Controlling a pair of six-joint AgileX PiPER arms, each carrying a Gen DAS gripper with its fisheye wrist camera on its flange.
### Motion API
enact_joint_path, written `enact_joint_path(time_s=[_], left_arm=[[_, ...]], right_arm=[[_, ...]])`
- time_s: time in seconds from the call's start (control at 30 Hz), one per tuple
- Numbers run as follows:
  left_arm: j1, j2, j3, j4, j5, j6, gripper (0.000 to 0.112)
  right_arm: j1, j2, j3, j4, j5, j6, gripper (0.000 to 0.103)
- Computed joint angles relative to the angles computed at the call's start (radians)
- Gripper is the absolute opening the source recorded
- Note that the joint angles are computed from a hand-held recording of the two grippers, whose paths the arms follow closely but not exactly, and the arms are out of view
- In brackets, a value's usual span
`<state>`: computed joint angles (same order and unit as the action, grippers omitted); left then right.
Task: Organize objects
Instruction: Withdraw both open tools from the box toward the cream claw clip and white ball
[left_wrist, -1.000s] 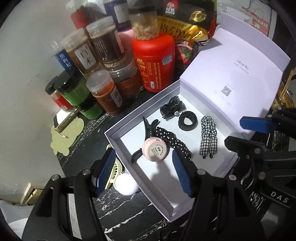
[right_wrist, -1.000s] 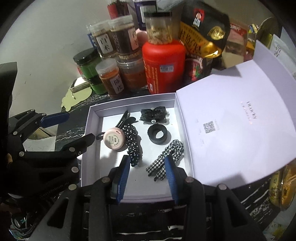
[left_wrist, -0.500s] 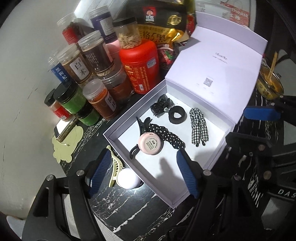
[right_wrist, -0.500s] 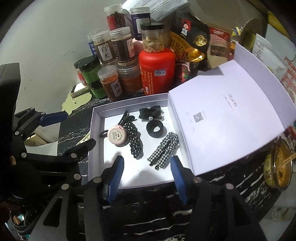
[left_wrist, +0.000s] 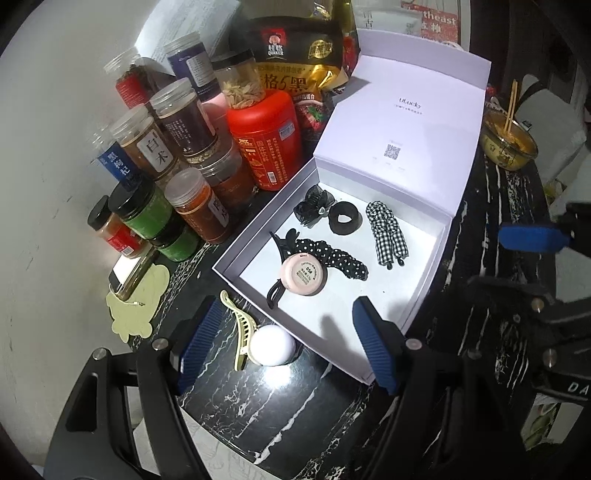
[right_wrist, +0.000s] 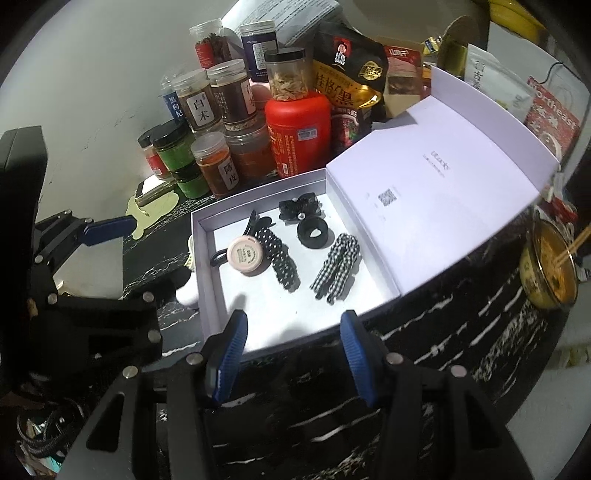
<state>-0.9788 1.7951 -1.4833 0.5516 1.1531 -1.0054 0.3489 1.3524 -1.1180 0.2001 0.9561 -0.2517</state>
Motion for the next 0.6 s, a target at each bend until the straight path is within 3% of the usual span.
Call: enact_joint_path(time_s=[0.37, 0.6], left_arm=[[-0.065, -0.115, 0.177, 0.041, -0.016, -0.134, 0.072], [-0.03, -0.228, 0.374, 0.009, -0.104, -0.164, 0.072]], right_arm=[[0.105, -0.144, 0.14, -0.046, -0.023, 0.128, 0.053], [0.255, -0.144, 0.197, -0.072, -0.103, 0.3, 0.053]])
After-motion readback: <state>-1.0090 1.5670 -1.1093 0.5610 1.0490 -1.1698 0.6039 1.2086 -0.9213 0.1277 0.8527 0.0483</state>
